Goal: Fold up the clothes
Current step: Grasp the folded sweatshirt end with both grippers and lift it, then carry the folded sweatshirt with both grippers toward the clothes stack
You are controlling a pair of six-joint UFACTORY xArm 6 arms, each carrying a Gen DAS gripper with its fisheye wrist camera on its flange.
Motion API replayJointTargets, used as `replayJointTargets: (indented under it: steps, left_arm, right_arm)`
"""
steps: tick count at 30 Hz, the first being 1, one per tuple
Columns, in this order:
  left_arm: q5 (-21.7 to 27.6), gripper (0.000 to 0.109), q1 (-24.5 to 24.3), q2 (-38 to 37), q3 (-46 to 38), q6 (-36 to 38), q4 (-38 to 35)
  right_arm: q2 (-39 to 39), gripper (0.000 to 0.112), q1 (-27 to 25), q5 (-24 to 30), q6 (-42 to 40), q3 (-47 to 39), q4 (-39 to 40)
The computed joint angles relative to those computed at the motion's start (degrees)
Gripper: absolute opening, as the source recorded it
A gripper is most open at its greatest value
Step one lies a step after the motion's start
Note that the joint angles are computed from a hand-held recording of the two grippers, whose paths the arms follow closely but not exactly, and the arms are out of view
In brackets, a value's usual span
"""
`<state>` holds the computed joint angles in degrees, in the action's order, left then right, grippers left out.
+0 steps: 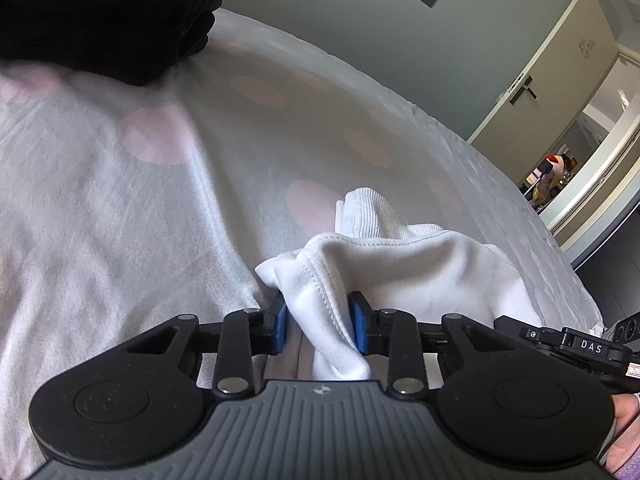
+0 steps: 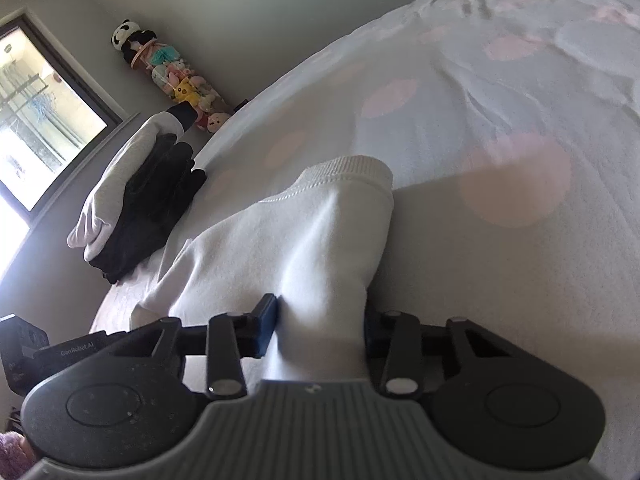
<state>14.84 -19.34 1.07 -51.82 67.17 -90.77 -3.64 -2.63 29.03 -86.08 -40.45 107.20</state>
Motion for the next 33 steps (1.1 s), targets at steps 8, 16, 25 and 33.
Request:
replayJointTargets:
  steps: [8,16,25,33]
  left_arm:
    - [-5.1,0.022,-3.2,-7.7,3.8,5.0,-6.0]
    - [-9.7,0.021,-5.3,-20.6,9.7,14.5,-17.3]
    - [-11.5,0.021,-3.3,-34.7,16.5,14.8,-20.3]
    - [-9.9,0.021,4.0,-46.8,22.1,-6.1,0.7]
  right_arm:
    - [-10.2,0.022,5.5,-9.0,-3.1,4.2,3.3]
    - [-27.0,0.021,17.3,-24.8,-5.8,9.8,6.7]
    - [-37.3,0.020,35.0,-43.4,-1.9,10.3,1.3]
    - [-37.3,0.020,44.7,-48.9,-8.7,3.5,4.0]
